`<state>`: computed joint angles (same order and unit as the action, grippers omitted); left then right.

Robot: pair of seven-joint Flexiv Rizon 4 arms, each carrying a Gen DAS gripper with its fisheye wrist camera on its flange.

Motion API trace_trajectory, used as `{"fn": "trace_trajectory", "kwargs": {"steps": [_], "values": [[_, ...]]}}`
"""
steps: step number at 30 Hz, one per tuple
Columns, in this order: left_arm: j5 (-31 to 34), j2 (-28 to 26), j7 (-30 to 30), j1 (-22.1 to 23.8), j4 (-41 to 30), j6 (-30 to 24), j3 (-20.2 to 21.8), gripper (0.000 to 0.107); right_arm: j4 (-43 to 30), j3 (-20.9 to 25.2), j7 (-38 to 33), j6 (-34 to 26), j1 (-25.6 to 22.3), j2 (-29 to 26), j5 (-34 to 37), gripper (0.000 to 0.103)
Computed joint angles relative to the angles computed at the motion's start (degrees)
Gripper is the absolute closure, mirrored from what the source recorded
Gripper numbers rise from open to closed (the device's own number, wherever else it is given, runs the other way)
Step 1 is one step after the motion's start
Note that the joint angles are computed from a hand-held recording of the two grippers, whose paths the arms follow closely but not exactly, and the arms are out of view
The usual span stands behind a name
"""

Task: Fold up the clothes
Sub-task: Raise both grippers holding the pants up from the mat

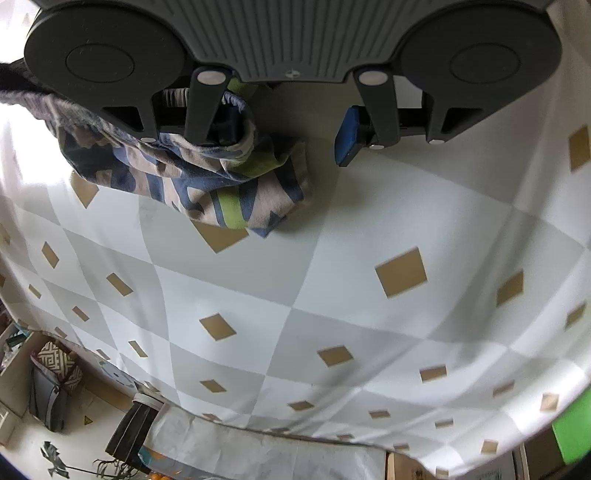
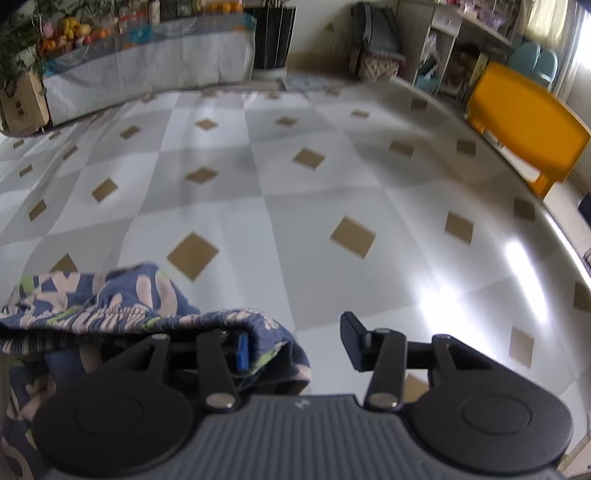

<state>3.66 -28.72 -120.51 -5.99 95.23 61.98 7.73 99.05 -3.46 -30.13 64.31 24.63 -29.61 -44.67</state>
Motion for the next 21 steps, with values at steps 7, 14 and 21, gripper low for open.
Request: {"fn": "trace_trajectory", "kwargs": {"steps": [7,14,21], "values": [[2.4,0.5,-2.4,-1.1,-0.6,0.2,1.5,0.056,1.4,-5.3,10.5,5.9,1.9,1.3,-11.7,0.058],[2.7,1.5,-6.0,-0.9,0.5,2.0,1.9,0.056,0.7,-7.2,21.0,10.0,1.0,2.3,-25.0,0.058],[6.4,2.8,-9.1,-2.0,0.2,2.9,3.6,0.056,-1.0,-4.8,28.4,10.9,-2.0,3.0,-33.6,0.058]]}}
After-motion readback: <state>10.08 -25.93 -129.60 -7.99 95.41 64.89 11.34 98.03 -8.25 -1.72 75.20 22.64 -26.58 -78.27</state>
